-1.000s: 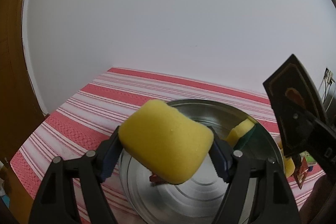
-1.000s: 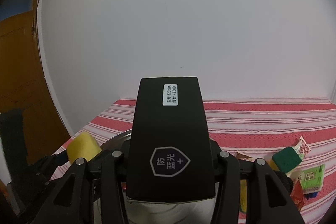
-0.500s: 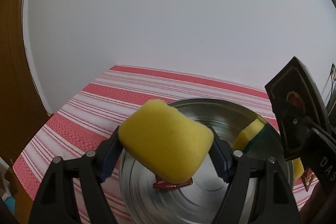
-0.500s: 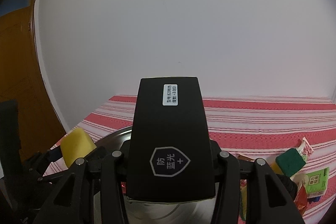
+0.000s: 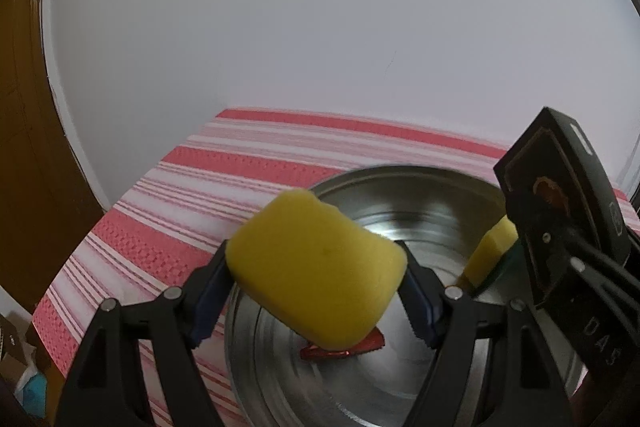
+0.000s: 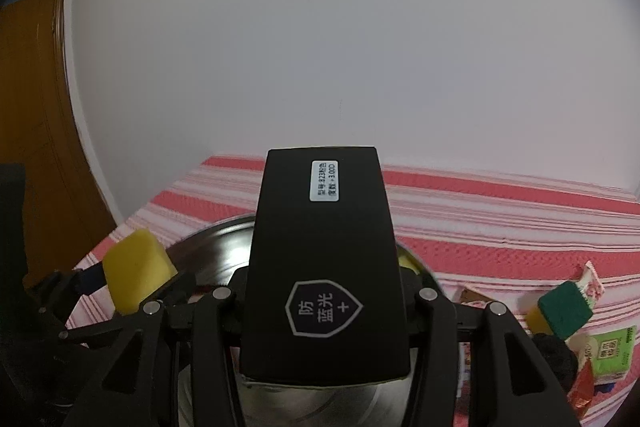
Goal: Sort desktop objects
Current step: 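Open both tools to release the sponge and black box into the tin, then move both open tools back toward the remaining objects on the table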
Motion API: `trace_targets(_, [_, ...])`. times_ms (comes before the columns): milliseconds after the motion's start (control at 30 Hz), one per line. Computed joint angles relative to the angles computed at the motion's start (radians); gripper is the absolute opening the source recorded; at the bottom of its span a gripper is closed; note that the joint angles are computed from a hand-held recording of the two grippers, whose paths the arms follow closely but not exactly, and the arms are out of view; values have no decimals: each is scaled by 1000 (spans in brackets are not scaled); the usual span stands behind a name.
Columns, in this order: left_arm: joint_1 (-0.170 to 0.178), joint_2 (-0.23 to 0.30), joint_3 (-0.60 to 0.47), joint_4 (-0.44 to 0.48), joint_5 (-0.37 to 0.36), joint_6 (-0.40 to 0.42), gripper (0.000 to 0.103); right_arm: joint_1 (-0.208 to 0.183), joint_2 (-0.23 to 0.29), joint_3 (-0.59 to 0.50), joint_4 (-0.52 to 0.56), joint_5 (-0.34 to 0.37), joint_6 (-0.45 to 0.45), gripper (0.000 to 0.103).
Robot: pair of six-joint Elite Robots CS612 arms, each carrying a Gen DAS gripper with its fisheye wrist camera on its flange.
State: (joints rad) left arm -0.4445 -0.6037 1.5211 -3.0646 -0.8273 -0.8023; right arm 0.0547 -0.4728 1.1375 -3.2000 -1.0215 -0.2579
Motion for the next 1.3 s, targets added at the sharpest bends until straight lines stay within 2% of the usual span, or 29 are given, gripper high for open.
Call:
trace_targets(67, [0,-2,0,15,5,-22,80,0,4,-4,-4,-1,13,55])
trace_targets(100, [2,-1,0,14,5,-26,82,-3,6,-6,-10,12,20,60])
trace_targets(167, [3,-4,-1,32,-4,-37,95,-12,13,-6,-69,37,59,78])
trace_targets(200, [2,-4,0,33,3,-36,97,-11,17,-11,-95,35,73,80])
trace_targets(267, [-2,-4,1,36,19,-39,100,-15,20,-2,-160,33,89,81])
trace_targets(500, [-7,-1,2,65,37,-63,101,-21,6,24,-187,38,160,81])
trace_targets(567, [-17,3,5,26,77,-44,101,-29,8,29,-194,45,177,81])
trace_targets(667, [-26,9,1,-2,99,-19,102,-34,9,33,-212,42,197,81])
trace_targets(1100, [-42,12,-24,22,108,-16,102,-72,-15,94,-353,53,252,85])
trace_targets(1300, [-56,19,-40,8,113,5,102,-92,-25,116,-373,50,270,85])
